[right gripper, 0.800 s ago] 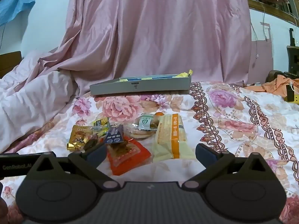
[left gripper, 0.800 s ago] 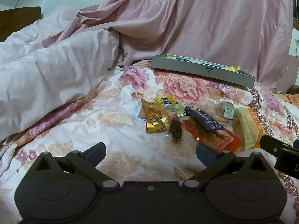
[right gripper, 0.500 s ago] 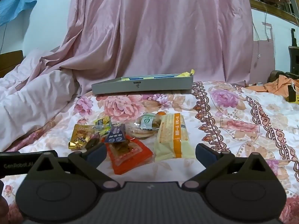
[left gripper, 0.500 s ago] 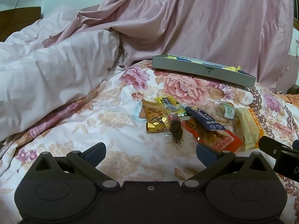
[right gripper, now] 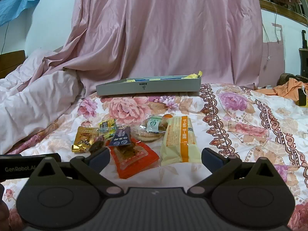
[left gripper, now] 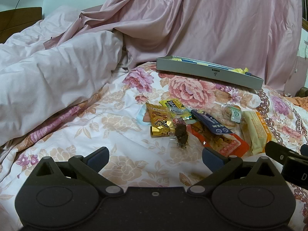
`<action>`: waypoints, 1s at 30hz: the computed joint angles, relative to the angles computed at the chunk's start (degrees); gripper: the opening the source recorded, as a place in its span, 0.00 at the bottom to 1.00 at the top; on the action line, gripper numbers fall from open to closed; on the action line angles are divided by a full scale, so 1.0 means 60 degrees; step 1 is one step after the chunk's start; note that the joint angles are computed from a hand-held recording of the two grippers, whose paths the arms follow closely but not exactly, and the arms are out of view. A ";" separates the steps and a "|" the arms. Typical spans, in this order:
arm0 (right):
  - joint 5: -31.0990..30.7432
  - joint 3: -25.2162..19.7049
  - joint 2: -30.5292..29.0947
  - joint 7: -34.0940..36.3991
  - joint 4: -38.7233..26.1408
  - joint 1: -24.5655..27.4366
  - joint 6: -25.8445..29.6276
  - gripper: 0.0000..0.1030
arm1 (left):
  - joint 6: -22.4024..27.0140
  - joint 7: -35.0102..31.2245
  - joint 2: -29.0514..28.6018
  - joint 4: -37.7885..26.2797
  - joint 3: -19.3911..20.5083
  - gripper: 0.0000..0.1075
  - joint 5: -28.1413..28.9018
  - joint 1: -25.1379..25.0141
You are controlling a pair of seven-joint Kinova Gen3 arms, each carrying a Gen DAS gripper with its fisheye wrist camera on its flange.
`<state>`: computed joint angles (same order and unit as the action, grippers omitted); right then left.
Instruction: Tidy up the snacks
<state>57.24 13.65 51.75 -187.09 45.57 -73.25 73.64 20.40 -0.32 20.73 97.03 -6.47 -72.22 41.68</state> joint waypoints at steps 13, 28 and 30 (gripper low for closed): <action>0.0081 -0.0076 -0.0116 -0.0083 0.0202 0.0012 -0.0036 1.00 | 0.0015 0.0007 0.0002 -0.0001 0.0025 0.95 -0.0010 -0.0016; 0.0069 -0.0090 -0.0132 -0.0046 0.0200 0.0016 -0.0032 1.00 | 0.0020 -0.0008 0.0002 -0.0004 0.0031 0.95 -0.0001 -0.0020; 0.0064 -0.0090 -0.0133 -0.0043 0.0198 0.0015 -0.0033 1.00 | 0.0020 -0.0008 0.0002 -0.0004 0.0031 0.95 0.0000 -0.0020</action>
